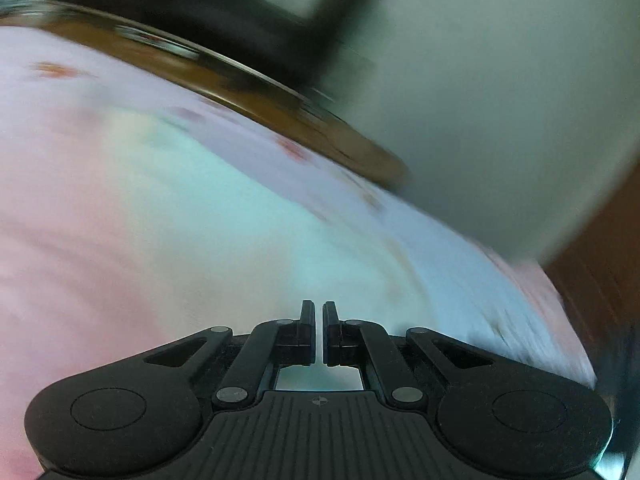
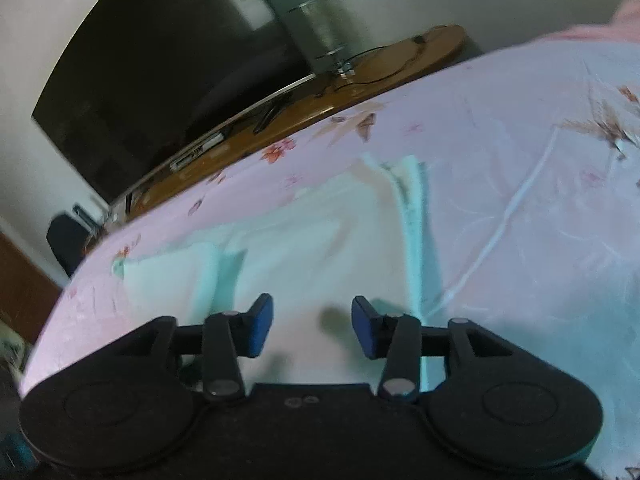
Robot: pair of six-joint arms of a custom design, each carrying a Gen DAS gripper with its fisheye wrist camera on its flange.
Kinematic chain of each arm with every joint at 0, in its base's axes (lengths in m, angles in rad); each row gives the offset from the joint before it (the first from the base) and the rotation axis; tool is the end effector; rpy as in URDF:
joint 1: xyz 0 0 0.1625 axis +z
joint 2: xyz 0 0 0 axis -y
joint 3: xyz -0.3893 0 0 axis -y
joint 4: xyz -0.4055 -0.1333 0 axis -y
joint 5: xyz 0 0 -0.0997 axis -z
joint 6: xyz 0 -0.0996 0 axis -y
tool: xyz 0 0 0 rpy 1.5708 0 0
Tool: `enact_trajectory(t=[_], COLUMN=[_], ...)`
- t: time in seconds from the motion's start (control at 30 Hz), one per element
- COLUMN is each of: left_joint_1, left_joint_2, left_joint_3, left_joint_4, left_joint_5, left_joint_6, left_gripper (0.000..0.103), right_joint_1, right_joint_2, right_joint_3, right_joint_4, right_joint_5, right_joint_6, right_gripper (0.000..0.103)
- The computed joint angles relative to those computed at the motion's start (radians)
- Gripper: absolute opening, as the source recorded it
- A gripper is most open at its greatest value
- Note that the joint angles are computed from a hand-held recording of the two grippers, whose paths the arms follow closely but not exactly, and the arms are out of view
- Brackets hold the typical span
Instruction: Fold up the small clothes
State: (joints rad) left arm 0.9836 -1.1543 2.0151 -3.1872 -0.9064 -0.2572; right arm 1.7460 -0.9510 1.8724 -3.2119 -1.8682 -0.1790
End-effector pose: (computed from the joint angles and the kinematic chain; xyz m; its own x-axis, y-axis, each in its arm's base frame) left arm -0.1416 -0.5642 0.2223 -0.9630 -0.0727 -0.2596 0.1637 0.6074 -0.7773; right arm 0.2087 -0.5816 0.1505 -0.9362 -0.1087 0.3342 -0.3026 0.7328 -0.6094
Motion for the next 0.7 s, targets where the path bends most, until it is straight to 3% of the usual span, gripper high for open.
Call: enact_trajectory(t=[0.03,0.07,0.1,0.13,0.2,0.3,0.4,0.6,0.7], left_joint_1=[-0.002,0.003,0.009,0.009,0.012,0.048,0.087,0.153,0.164], left_joint_2=[-0.011,-0.029,-0.049,-0.065,-0.072,-0.086,-0.052,0.037,0.056], left_joint_3=[-0.005,-0.008,-0.007,0.004,0.004,-0.027,-0.071,-0.165,-0.182], left_joint_4=[0.022,0.049,0.060,0.049,0.011,0.087,0.083,0.090,0.096], left_joint_5=[0.041,0.056,0.068,0.098,0.149,0.136,0.144,0.132,0.144], left_joint_6=[0.007,0.019,0.018,0.008,0.026,-0.016,-0.056,-0.097,-0.110], left_gripper=[0.012,0.040,0.058,0.085,0.089,0.089,0.089,0.089,0.089], right_joint_1=[0.003,0.004,0.010,0.016,0.026,0.030,0.030,0.042,0.033], right_joint_2=[0.007,0.012,0.020,0.030,0.055,0.111,0.168,0.253,0.277], right_joint_3=[-0.002,-0.005,-0.008,-0.016,-0.046,-0.124,-0.205,-0.338,-0.394], right_joint_4=[0.018,0.035,0.045,0.056,0.076,0.126,0.190,0.233,0.296], right_joint_5=[0.006,0.014,0.018,0.025,0.048,0.098,0.127,0.118,0.156], right_joint_6=[0.006,0.010,0.013,0.014,0.020,0.049,0.076,0.041,0.034], right_gripper=[0.050,0.050,0.051,0.051,0.053,0.053,0.053,0.053,0.052])
